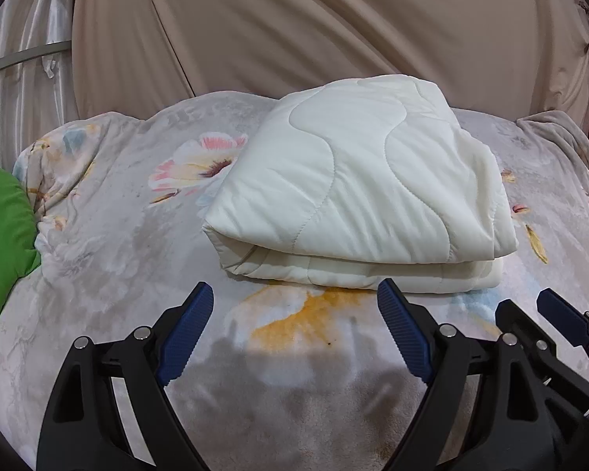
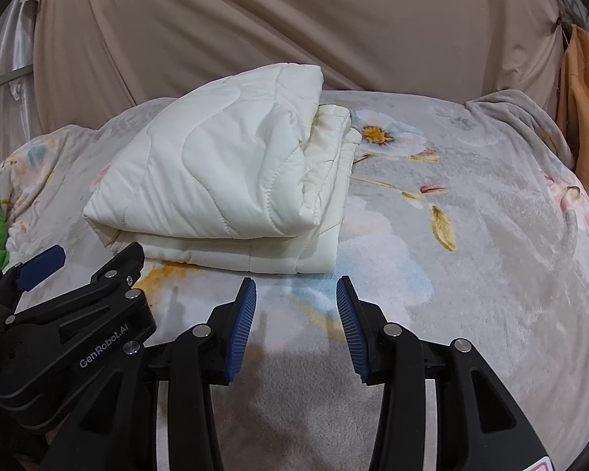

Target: Fold large clothes

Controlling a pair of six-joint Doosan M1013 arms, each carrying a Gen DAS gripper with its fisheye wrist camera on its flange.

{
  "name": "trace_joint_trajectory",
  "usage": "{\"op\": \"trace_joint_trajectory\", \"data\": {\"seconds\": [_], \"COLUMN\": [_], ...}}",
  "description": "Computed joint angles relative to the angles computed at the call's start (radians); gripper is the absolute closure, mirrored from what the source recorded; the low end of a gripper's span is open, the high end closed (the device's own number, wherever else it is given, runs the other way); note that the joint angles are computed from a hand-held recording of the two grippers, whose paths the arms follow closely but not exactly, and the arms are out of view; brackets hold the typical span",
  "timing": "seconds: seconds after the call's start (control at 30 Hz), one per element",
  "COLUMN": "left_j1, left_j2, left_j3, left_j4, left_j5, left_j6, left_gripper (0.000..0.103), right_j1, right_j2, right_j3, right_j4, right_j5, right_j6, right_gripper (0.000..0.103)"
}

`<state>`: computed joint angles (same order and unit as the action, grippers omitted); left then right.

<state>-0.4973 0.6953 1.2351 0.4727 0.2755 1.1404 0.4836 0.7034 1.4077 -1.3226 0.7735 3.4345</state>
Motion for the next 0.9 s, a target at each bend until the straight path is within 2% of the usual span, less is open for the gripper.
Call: {"op": "trace_joint_trajectory", "data": {"seconds": [0.07, 0.1, 0.2, 0.27, 0.43, 0.67, 0.77, 0.9], "left_j1": [0.001, -0.001, 0.000, -0.001, 0.000, 0.004, 0.008, 0.007], "left_j2": [0.000, 0.000, -0.001, -0.002, -0.003, -0.001, -0.001, -0.001], "left_j3": [-0.001, 0.000, 0.001, 0.003, 0.002, -0.007, -0.007, -0.008], "left_j4": [-0.025, 0.006, -0.013, 0.041, 0.023, -0.027, -0.125, -0.151], "left_j5": [0.001, 0.003, -0.003, -0.004, -0.006, 0.009, -0.004, -0.009], "left_j6": [0.030, 0.000, 0.020, -0.032, -0.015, 0.025, 0.123, 0.161], "left_gripper": [0.020, 0.020, 0.020, 0.020, 0.020, 0.019, 0.019, 0.020], "right_j1": [0.001, 0.003, 0.003, 0.005, 0.005, 0.004, 0.003, 0.002], "right_j2": [0.001, 0.003, 0.002, 0.004, 0.004, 0.001, 0.001, 0.000], "right_j3": [-0.001, -0.005, -0.005, -0.010, -0.012, -0.009, -0.008, -0.007], "right_j4": [0.000, 0.000, -0.006, -0.003, -0.002, 0.000, -0.001, 0.000], "right_j5": [-0.004, 0.006, 0.009, 0.018, 0.018, 0.016, 0.013, 0.014], "right_j6": [-0.010, -0.018, -0.008, -0.020, -0.020, -0.004, -0.011, -0.013], "right_gripper": [0.060, 0.060, 0.060, 0.060, 0.060, 0.060, 0.060, 0.060]}}
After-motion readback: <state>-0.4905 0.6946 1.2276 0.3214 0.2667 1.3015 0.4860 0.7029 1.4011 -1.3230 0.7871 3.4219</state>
